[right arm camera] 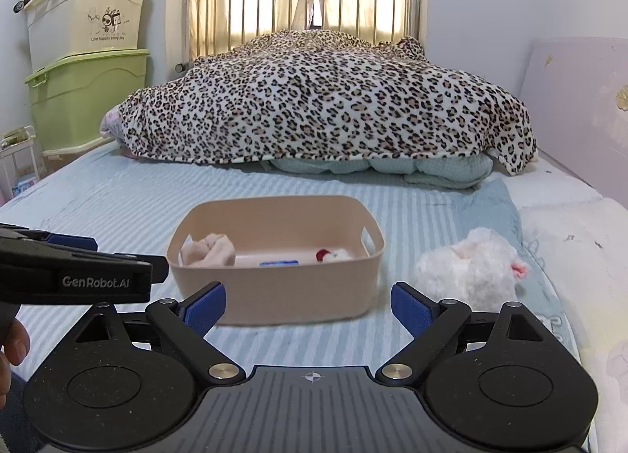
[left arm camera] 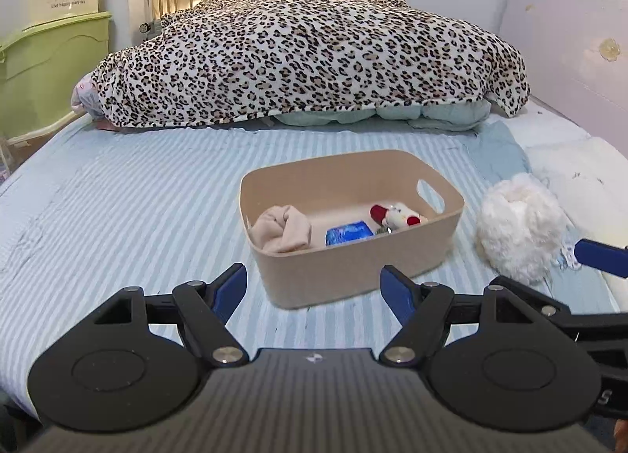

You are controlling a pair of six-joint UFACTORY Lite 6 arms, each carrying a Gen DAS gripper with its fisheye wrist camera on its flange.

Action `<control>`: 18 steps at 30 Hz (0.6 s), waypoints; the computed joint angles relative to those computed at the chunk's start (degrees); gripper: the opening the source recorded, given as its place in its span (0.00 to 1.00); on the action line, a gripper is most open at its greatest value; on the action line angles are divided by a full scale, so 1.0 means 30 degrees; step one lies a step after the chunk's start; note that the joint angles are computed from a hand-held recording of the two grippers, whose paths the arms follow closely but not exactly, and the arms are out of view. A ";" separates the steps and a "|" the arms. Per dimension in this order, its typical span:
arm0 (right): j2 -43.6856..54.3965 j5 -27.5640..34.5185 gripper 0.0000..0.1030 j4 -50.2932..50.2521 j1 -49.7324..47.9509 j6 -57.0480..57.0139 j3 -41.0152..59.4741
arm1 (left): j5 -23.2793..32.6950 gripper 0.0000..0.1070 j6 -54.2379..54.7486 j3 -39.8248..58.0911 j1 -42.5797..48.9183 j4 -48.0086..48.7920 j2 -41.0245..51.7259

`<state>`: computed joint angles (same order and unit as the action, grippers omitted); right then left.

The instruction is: Organize objects

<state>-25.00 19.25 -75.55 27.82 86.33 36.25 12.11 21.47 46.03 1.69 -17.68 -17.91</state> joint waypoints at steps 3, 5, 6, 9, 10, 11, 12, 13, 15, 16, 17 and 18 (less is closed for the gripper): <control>-0.1172 0.0373 0.90 0.1730 0.0316 -0.1496 -0.0828 | 0.0340 0.71 -0.0356 -0.1037 -0.0006 0.0313 -0.1241; -0.1859 0.0650 0.90 0.2291 0.0547 -0.1885 -0.1341 | 0.0687 0.71 0.0678 -0.1658 0.0216 -0.0765 -0.2094; -0.2190 0.0787 0.90 0.2620 0.0658 -0.2147 -0.1568 | 0.0817 0.71 0.0937 -0.1941 0.0273 -0.0982 -0.2496; -0.3042 0.1206 0.90 0.3718 0.1019 -0.3158 -0.2120 | 0.1072 0.71 0.0946 -0.2925 0.0271 -0.0920 -0.3842; -0.3283 0.1292 0.90 0.4116 0.1105 -0.3537 -0.2271 | 0.1321 0.71 0.1274 -0.3163 0.0355 -0.1271 -0.4231; -0.3505 0.1414 0.90 0.4462 0.1200 -0.3871 -0.2416 | 0.1555 0.71 0.1481 -0.3360 0.0416 -0.1545 -0.4564; -0.3751 0.1593 0.90 0.4796 0.1309 -0.4186 -0.2569 | 0.1824 0.71 0.2004 -0.3574 0.0607 -0.2083 -0.4912; -0.4014 0.1725 0.90 0.5107 0.1384 -0.4471 -0.2732 | 0.2049 0.71 0.2202 -0.3772 0.0714 -0.2317 -0.5240; -0.4581 0.1813 0.90 0.5889 0.1411 -0.5145 -0.3069 | 0.2423 0.71 0.2430 -0.4156 0.0937 -0.2543 -0.5869; -0.4884 0.1794 0.90 0.6304 0.1379 -0.5488 -0.3254 | 0.2574 0.71 0.2414 -0.4328 0.1020 -0.2495 -0.6162; -0.5243 0.1758 0.90 0.6760 0.1307 -0.5888 -0.3470 | 0.2682 0.71 0.2316 -0.4503 0.1064 -0.2356 -0.6453; -0.5497 0.1787 0.90 0.7021 0.1331 -0.6066 -0.3639 | 0.2742 0.71 0.2250 -0.4678 0.1117 -0.2216 -0.6724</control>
